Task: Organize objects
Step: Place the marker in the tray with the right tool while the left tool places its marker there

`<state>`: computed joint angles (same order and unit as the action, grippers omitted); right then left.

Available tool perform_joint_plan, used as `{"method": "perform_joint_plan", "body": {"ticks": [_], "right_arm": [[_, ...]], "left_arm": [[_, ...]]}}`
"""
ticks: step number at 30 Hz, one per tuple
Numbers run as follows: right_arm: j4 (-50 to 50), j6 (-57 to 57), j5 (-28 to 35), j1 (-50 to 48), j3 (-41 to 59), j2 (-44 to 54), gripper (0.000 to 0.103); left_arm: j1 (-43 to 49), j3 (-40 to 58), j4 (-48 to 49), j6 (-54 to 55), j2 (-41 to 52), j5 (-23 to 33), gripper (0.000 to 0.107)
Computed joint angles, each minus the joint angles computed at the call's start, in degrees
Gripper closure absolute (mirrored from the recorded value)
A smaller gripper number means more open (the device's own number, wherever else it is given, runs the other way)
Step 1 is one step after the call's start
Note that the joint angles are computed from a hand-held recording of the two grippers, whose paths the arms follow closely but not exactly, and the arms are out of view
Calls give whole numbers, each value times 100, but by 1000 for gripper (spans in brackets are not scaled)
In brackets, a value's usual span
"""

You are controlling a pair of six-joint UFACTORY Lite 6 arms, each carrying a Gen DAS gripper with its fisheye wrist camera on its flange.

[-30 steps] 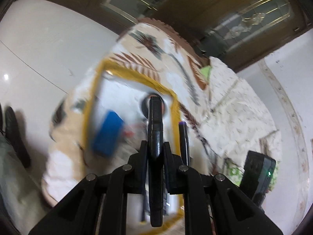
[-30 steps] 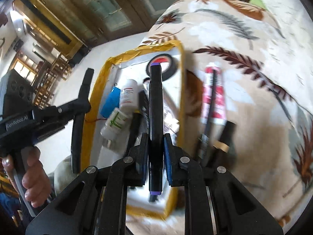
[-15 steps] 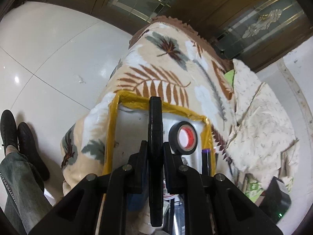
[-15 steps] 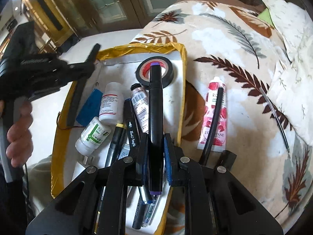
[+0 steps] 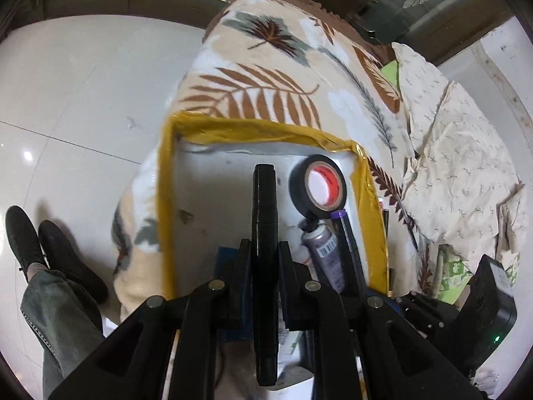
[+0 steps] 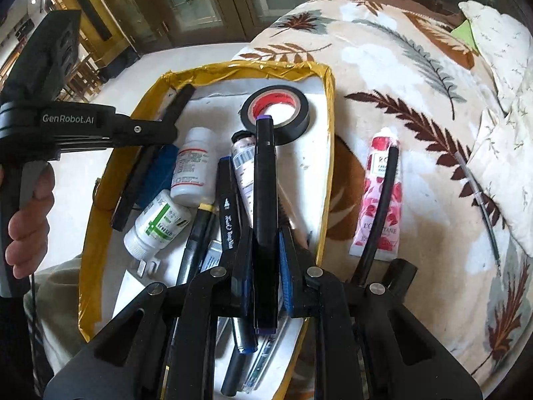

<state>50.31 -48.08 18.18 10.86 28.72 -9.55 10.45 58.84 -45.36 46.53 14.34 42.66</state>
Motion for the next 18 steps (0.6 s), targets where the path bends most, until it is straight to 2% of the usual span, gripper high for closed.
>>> {"method": "perform_joint_plan", "body": {"ticks": [2,7,9,11,13,14,16,18], "right_arm": [[29,-9,-16,50,-85,-79,89],[545,-466,195,-126,-116,-52,88],[665,-606,362,-266,-74,8,88],[992,-961,677,-539,-39,76,84],[1421,-1458,1254,-983,-16,131,76],[1514,-1550,1455,-1129,-45,84,72],[1492,-1597,1831,-1461,-159,-193,69],[1323,-1639,2236,-1898,-344,-611,68]], "left_arm": [[-89,-87,54,-50,-52,-270,93],[176,-159,-463,340,-52,-118,92],[268,-340,-557,479,-258,-57,83],[364,-614,-735,588,-619,-15,59],[473,-1140,-1050,723,-1324,-93,45],[501,-1384,-1182,740,-1676,-86,41],[384,-2072,-1429,600,-2669,22,40],[-187,-2573,-1269,11,-3483,-202,40]]}}
